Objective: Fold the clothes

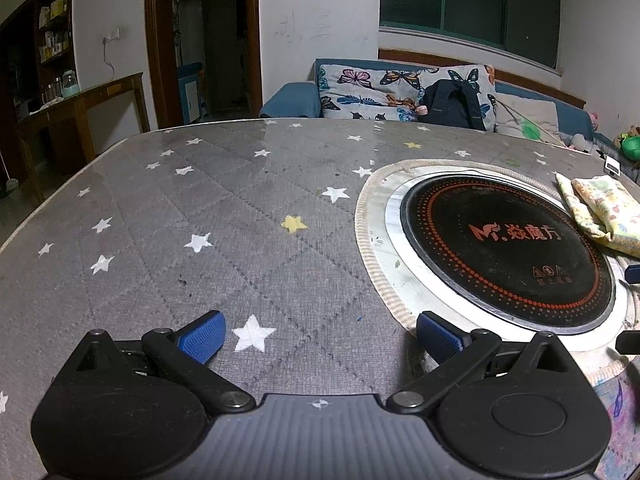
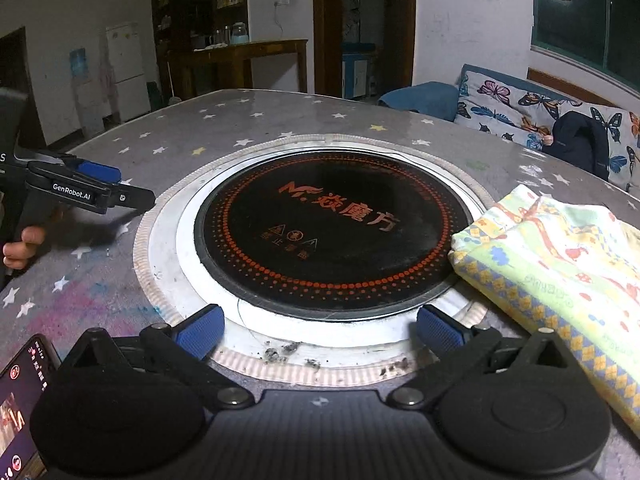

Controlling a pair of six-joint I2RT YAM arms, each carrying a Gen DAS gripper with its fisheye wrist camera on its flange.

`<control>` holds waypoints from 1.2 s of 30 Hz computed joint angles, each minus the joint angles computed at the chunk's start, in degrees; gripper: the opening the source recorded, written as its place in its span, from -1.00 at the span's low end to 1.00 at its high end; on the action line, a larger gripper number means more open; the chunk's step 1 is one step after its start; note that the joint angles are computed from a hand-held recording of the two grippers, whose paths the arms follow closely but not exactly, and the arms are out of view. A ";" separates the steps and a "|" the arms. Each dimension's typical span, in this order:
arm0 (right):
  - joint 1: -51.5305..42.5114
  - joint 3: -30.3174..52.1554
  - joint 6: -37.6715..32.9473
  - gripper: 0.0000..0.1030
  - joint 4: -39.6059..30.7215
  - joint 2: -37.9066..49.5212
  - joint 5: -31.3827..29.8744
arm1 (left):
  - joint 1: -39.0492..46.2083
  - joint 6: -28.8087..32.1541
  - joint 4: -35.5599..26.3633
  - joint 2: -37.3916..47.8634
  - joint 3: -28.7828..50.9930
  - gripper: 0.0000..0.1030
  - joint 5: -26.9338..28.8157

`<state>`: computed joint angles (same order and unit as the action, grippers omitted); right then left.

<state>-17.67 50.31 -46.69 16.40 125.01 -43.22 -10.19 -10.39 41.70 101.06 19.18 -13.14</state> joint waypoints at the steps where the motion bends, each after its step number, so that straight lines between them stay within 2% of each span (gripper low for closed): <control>1: -0.05 0.07 -0.06 1.00 -0.04 0.08 -0.05 | 0.00 -0.01 0.06 -0.04 -0.10 1.00 0.01; 21: -0.57 0.15 -0.85 1.00 -0.75 -0.10 -0.38 | -0.86 -0.67 -0.64 -0.64 -0.12 1.00 -0.56; 23: -0.55 0.11 -0.81 1.00 -0.74 -0.16 -0.36 | 0.79 0.39 -0.51 -0.59 0.01 1.00 0.86; 36: -0.63 0.19 -0.96 1.00 -0.91 -0.14 -0.42 | 1.26 0.76 -0.61 -0.77 0.00 1.00 1.28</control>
<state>-18.30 50.50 -47.66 15.49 124.87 -43.64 -8.94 -9.63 41.08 100.28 19.18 -11.86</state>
